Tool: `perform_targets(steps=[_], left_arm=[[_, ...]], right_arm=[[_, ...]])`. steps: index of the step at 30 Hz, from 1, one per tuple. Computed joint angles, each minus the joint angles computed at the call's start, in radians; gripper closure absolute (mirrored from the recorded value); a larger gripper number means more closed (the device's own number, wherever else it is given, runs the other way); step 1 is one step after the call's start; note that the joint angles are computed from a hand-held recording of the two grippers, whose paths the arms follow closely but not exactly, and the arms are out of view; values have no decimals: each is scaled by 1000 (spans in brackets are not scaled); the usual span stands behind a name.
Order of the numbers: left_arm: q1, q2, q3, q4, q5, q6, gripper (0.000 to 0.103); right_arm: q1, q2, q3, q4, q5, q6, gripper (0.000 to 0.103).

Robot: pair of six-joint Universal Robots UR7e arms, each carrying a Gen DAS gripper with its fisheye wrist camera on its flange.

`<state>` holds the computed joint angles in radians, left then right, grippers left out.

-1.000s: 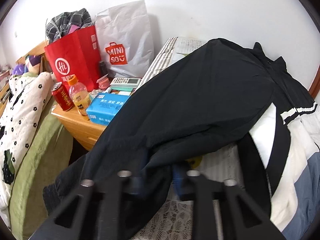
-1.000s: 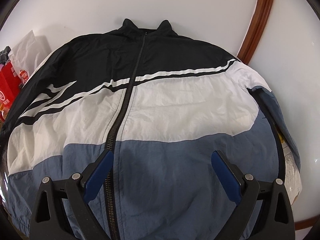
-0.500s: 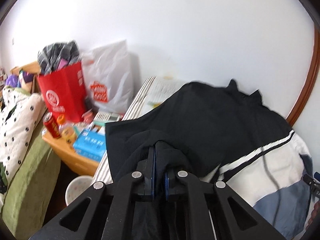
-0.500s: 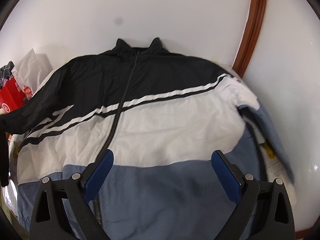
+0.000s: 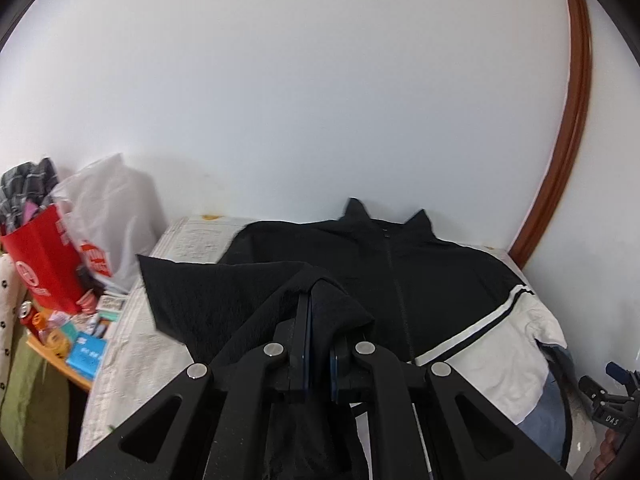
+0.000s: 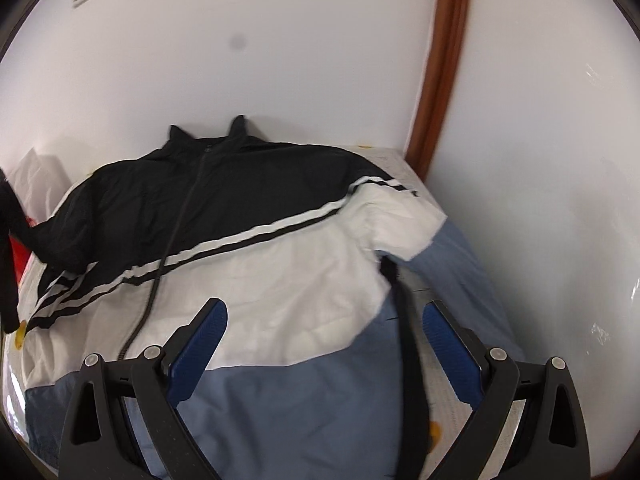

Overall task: Fold large clothes
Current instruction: 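Fold the black sleeve across the jacket front with the left tool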

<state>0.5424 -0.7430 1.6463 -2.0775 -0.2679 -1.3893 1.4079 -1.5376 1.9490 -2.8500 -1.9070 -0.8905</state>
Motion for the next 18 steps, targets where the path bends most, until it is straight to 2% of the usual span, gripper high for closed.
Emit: perform_targets(steps=[3, 8, 11, 18], left_arm=[[31, 78, -64, -185, -21, 200, 96], [70, 182, -167, -341, -71, 403, 96], [95, 230, -229, -363, -111, 461, 96], [122, 276, -288, -361, -148, 487, 96]], right_arm=[[-25, 15, -31, -3, 2, -5, 6], [-58, 45, -70, -2, 7, 3, 6], [-73, 71, -90, -3, 0, 7, 6], [-94, 107, -113, 3, -6, 7, 6]])
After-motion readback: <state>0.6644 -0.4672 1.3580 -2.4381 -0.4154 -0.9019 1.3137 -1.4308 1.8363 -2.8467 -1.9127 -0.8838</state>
